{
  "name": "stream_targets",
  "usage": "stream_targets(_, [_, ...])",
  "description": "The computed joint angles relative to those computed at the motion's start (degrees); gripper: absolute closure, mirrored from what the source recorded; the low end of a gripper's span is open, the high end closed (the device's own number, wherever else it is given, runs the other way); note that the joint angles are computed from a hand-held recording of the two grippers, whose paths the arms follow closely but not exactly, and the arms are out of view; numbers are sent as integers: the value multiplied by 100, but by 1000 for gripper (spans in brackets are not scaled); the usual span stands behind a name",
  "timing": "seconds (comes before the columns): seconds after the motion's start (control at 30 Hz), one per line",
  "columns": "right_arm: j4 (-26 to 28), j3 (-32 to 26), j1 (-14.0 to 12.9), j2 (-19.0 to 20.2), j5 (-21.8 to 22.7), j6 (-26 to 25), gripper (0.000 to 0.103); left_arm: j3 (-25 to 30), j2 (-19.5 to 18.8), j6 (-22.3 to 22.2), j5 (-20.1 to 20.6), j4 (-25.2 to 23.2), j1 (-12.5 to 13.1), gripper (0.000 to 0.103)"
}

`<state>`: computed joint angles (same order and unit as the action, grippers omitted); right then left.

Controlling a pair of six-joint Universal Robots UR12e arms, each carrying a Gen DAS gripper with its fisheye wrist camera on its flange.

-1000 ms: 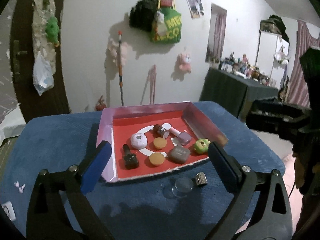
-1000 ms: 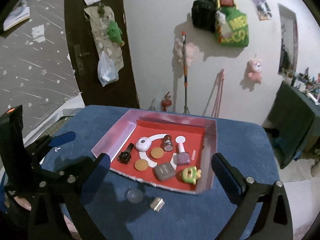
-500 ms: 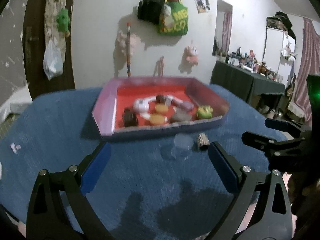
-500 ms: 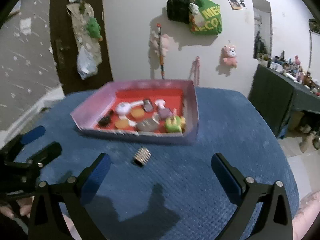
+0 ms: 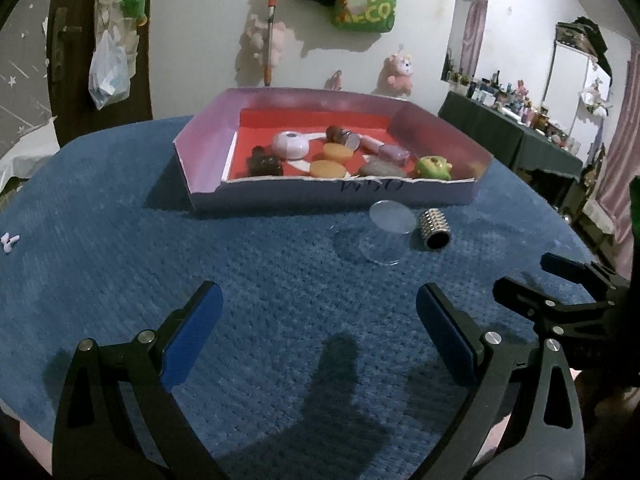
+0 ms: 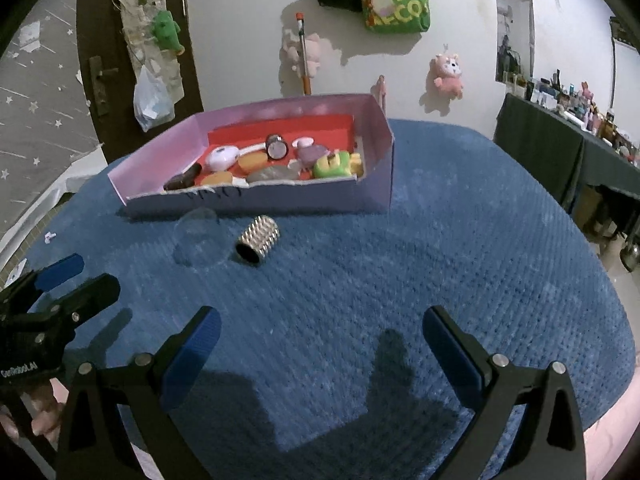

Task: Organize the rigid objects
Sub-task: 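Withdraw both tools from the box and hold them above the table, then grasp the clear round lid with the left gripper while the right grasps the studded silver tube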

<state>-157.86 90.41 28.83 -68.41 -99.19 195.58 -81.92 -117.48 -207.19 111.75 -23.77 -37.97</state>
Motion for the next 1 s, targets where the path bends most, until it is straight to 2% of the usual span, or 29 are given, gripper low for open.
stream_targets(0.43, [94, 34, 11, 19, -64, -5, 0, 61, -29, -193, 105, -505, 9, 4])
stream_targets(1.0, [153, 9, 7, 41, -77, 17, 0, 69, -12, -171, -61, -618, 40, 4])
